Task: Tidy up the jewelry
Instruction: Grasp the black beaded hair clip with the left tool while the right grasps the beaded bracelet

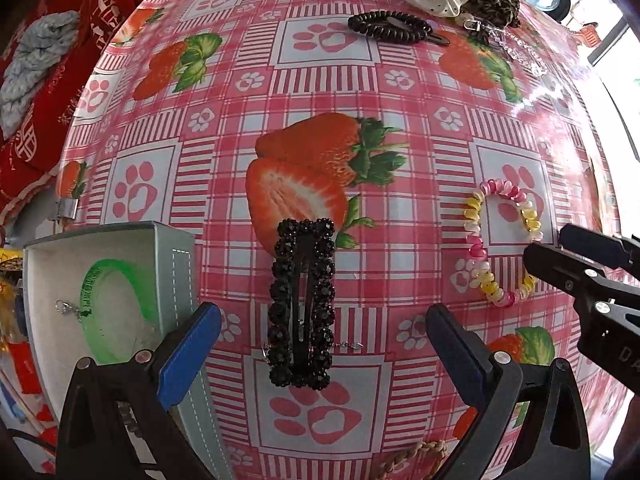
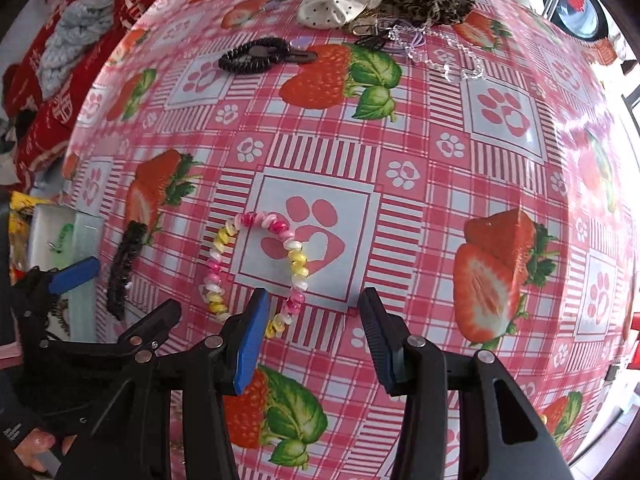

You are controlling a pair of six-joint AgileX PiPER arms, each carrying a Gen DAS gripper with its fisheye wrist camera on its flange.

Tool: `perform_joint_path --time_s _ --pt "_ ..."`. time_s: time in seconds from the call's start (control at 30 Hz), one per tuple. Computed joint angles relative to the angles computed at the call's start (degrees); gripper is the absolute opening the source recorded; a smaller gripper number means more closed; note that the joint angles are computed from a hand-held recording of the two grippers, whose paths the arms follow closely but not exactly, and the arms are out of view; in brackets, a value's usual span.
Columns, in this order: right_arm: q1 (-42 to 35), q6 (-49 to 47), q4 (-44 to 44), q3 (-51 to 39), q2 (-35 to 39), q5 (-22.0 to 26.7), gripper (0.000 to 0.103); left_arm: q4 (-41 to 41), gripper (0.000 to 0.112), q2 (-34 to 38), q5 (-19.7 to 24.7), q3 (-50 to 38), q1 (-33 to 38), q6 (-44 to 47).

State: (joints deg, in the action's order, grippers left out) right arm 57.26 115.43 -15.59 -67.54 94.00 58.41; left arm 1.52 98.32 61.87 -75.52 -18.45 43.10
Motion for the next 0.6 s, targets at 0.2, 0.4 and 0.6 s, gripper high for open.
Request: perform_joint_path --time_s 0.2,0.4,0.6 --pt "-1.76 -7.93 2.00 -5.61 4.01 5.26 0.050 -2.20 0.092 0.31 2.63 -1.33 1.52 2.39" --pt "-1.97 -9.80 2.79 -7.83 5.53 7.88 0.039 -3.40 0.066 0.80 3.80 -3.39 0.52 2.79" --pt "-1.63 -11.00 2.64 -10.79 7.23 9.58 0.011 -3.32 0.035 -0.97 5.02 -3.57 -0.81 3.13"
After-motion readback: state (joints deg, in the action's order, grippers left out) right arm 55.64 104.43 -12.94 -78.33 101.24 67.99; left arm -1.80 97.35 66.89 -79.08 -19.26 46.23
